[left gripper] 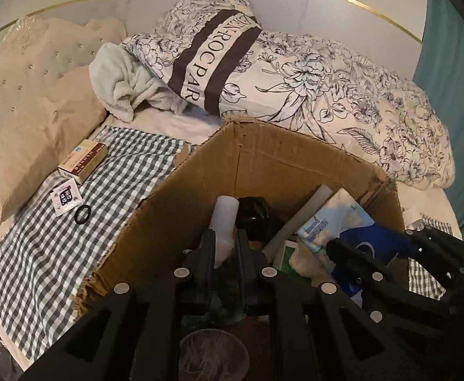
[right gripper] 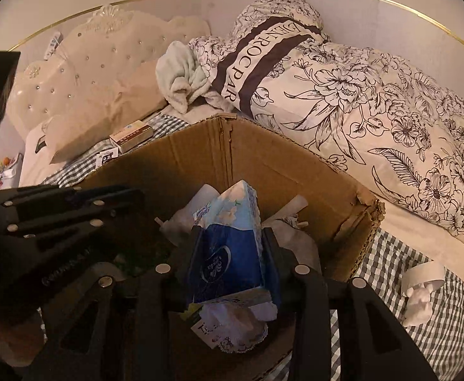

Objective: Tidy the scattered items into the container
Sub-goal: 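Lower both tools into the box and open them to release the items, then withdraw both tools from the box toward the white tape roll and rabbit figurine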

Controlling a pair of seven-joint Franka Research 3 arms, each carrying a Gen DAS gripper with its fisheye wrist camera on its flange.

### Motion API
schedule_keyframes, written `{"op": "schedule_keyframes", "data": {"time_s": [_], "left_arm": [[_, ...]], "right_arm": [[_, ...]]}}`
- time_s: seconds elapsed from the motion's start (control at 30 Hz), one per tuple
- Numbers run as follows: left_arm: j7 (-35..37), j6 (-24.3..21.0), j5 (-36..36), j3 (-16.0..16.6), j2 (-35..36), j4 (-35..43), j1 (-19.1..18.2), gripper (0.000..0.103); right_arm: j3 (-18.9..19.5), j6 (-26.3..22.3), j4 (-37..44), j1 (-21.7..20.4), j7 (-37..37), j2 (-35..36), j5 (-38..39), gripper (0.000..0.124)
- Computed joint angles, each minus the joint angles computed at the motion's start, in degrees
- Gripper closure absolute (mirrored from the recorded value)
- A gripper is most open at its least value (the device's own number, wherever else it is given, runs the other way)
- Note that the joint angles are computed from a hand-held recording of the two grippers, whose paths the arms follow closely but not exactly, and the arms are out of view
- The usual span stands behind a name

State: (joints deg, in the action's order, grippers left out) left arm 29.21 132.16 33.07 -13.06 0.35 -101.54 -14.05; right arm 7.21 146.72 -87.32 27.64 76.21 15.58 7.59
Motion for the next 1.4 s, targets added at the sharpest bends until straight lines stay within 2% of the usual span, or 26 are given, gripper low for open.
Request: {"op": "schedule_keyframes", "data": {"time_s": [0.13,0.23,0.3,0.37,0.43,0.57,0.6,0.8,1.17,1.4], "left_arm": [[-0.32,-0.65,0.0,-0.01,-0.23,-0.19,0.0,0.08],[-1.93,-0.7,1.04,-0.06,-1.28,-0.95,0.06,0.067],[-3.27,-0.68,1.94,-0.16,-2.23,-1.67,0.22,0.055],[-5.12,-0.03,2.68,-0.25,-3.78,-2.96,0.53,0.052],[-6.62,0.16,3.35,-0.55,-4.9,-3.69,0.81,0.044],[-9.94,0.21,5.71,-1.38,-6.76,-4.81,1.37,0.009],[-10.72,0.67,6.09,-1.49,-7.39,-5.29,1.51,0.006],[-13.22,-0.32,8.88,-3.1,-9.9,-5.64,2.0,0.0],[-14.21,-6.12,12.74,-5.73,-11.67,-2.95,0.89,0.0],[-14.04,-10.16,15.61,-7.36,-9.69,1.5,-0.88,0.0]], "right_arm": [[-0.01,1.19,-1.1,-0.03,0.12,-0.66,0.19,0.083],[-0.02,2.47,-2.4,-0.02,0.17,-1.59,0.03,0.075],[0.21,3.31,-3.24,-0.28,-0.26,-2.34,0.67,0.071],[0.32,4.12,-4.13,-0.4,-0.31,-3.19,1.1,0.07],[0.44,5.09,-5.06,-0.51,-0.33,-4.02,1.5,0.058],[1.08,7.61,-7.84,-1.25,-1.72,-6.59,4.37,0.044],[1.1,8.07,-8.36,-1.3,-1.86,-7.2,4.56,0.039],[1.22,11.78,-12.15,-1.63,-2.55,-11.44,5.52,0.021],[1.25,13.59,-17.74,-2.62,-3.25,-18.51,5.55,0.021],[0.22,14.04,-21.7,-3.68,-5.81,-23.3,8.52,0.021]]}}
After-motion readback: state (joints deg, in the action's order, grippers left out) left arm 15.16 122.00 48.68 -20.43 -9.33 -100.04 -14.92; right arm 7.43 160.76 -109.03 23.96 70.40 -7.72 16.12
